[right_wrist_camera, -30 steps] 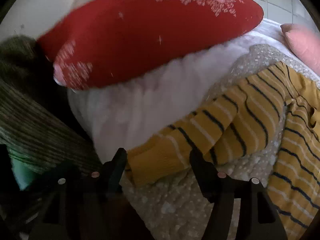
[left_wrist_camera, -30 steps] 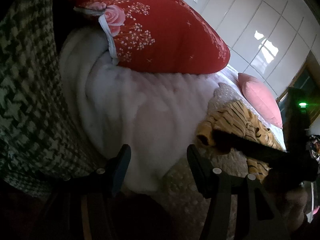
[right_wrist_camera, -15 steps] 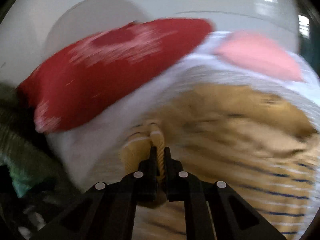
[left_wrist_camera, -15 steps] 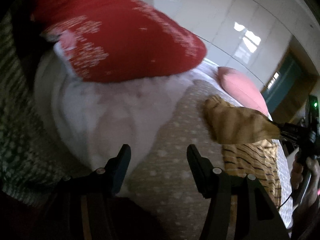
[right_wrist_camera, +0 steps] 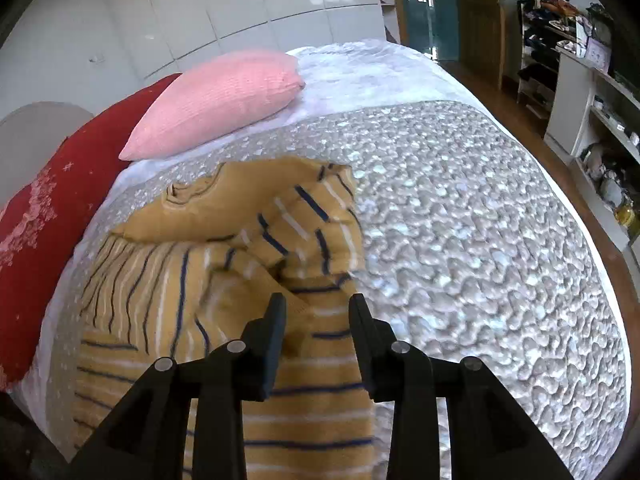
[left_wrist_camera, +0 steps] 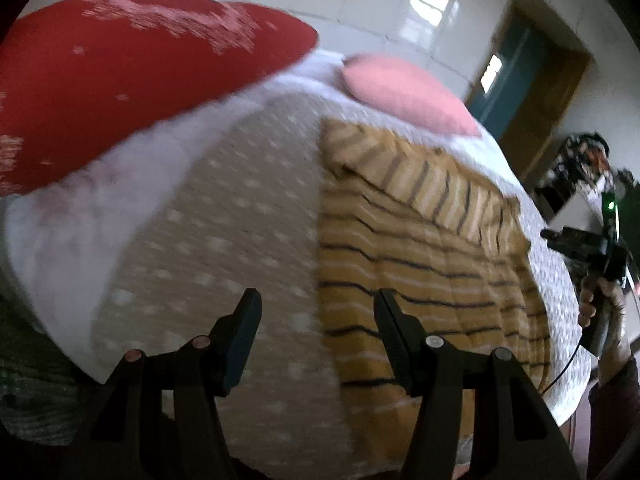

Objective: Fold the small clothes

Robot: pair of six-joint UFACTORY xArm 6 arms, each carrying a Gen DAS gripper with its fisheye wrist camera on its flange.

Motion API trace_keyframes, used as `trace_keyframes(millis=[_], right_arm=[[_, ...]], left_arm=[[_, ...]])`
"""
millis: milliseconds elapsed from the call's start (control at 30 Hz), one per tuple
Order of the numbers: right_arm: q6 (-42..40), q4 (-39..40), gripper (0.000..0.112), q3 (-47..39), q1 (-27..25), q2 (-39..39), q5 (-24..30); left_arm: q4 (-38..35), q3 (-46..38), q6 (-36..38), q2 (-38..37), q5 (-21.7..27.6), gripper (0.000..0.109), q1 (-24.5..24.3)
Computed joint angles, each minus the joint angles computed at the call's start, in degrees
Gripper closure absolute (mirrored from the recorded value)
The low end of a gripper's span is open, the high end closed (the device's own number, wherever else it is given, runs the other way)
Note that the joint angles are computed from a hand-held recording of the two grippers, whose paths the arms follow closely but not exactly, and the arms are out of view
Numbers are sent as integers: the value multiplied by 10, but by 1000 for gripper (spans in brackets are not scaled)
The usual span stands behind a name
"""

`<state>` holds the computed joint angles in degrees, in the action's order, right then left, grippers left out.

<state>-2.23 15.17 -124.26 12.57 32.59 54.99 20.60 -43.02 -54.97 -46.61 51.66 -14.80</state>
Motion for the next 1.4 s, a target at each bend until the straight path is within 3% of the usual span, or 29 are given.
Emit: trace_keyframes(millis=[133, 333, 533, 667, 767, 800, 900, 1033, 1167, 1233, 1267, 1333, 1400], right_arm=[[-43, 46, 76, 52, -11, -26, -9], [-77, 93, 76, 100, -17, -47, 2], [-154, 172, 61, 354, -52, -218, -47], [-221, 268, 61, 470, -92, -301, -4], [-275, 346, 61, 526, -108, -334, 57], [-295, 368, 60, 550, -107, -348, 68], [-339, 403, 60, 606, -90, -392, 63], [-375, 451, 60, 642, -85, -422, 113], [-384, 448, 60, 679, -55, -448, 60], [-368, 470, 67, 681, -56, -442, 52], [-356, 476, 72, 680, -59, -438, 48], [-321, 466, 99, 675, -60, -426, 37], [-315, 475, 101, 668, -73, -415, 59]], left_arm=[[-33, -11, 12, 55, -22, 51, -17], [-42, -16, 13, 84, -16, 51, -40], [-72, 18, 14, 60, -37, 50, -28], [-91, 38, 5, 50, -77, 44, -30], [-146, 50, 37, 49, -117, 44, -39], [-155, 54, 44, 47, -124, 44, -46], [-178, 66, 59, 35, -142, 58, -63], [-217, 82, 75, 30, -166, 59, -73], [-228, 83, 77, 42, -186, 56, -66], [-237, 78, 80, 53, -188, 56, -60], [-237, 68, 79, 63, -179, 58, -57], [-195, 38, 52, 81, -127, 100, -56], [-202, 34, 52, 80, -116, 100, -50]])
